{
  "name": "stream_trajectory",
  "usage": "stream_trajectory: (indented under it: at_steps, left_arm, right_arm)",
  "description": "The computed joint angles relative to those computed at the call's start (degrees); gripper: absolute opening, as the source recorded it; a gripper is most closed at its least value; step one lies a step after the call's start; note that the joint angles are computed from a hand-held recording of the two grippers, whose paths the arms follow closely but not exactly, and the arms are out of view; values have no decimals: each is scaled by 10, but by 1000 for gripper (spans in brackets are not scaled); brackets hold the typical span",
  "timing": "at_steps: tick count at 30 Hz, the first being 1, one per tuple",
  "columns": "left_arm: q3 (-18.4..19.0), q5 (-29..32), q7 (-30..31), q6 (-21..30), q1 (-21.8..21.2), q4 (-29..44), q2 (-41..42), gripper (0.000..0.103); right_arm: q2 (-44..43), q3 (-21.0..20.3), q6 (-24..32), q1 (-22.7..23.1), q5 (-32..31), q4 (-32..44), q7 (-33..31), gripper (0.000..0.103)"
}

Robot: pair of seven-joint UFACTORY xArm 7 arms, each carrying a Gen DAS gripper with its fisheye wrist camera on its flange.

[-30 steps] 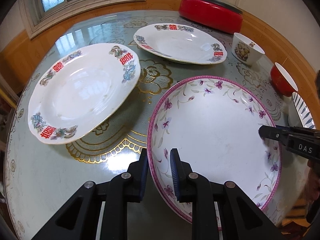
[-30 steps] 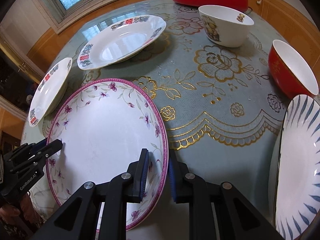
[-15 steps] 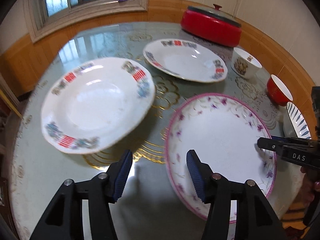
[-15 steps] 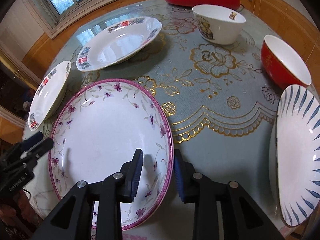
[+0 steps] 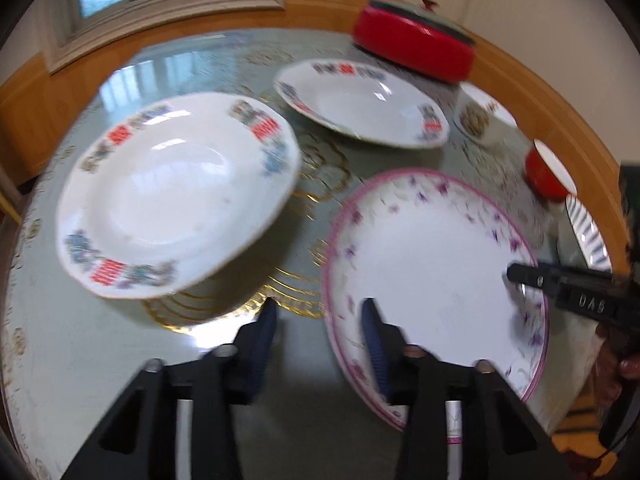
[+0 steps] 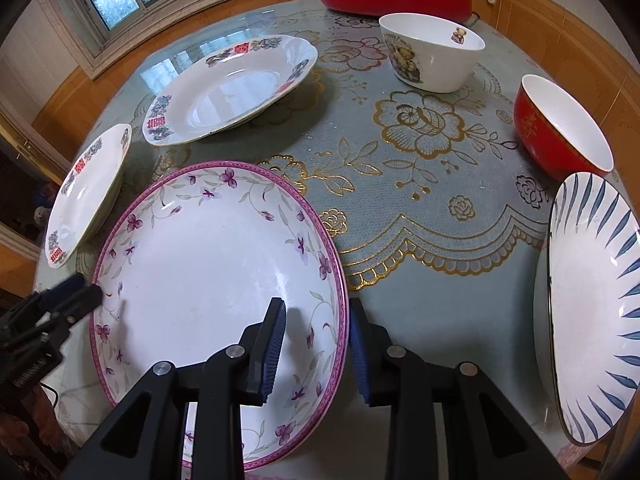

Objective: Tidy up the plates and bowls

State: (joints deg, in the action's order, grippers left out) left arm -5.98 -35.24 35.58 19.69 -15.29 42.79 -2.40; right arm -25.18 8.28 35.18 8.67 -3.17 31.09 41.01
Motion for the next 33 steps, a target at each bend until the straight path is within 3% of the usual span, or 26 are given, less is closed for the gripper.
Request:
stream_trajectory:
  at_steps: [6, 10, 12, 16, 20, 29, 33]
  left_arm:
    - [-4, -3, 7, 2, -2, -2, 3, 35]
    - [9, -20, 12, 15, 5, 3, -13, 36]
    - [18, -26, 13, 22, 12, 8, -22, 40]
    - [30, -7, -13, -13, 27, 17, -33, 73]
    - [49, -3, -22, -34, 44, 36, -31, 86]
    - [59, 34, -62, -27, 106, 111, 33, 96]
    - [49, 35, -56, -4, 134, 152, 72, 97]
  right_arm:
    - [-7, 0, -4, -2, 2, -5, 11, 31]
    - [-25, 16, 19, -17, -32, 5, 31, 31]
    - [-28, 16, 24, -18, -40, 16, 29, 31]
    - [-9, 18, 28, -17, -57, 59, 15, 31]
    - [30, 20, 24, -9, -63, 105, -2, 38]
    - [149, 20, -2, 27, -61, 219, -32, 41]
    - [213, 8, -15, 52, -3, 271, -66, 41]
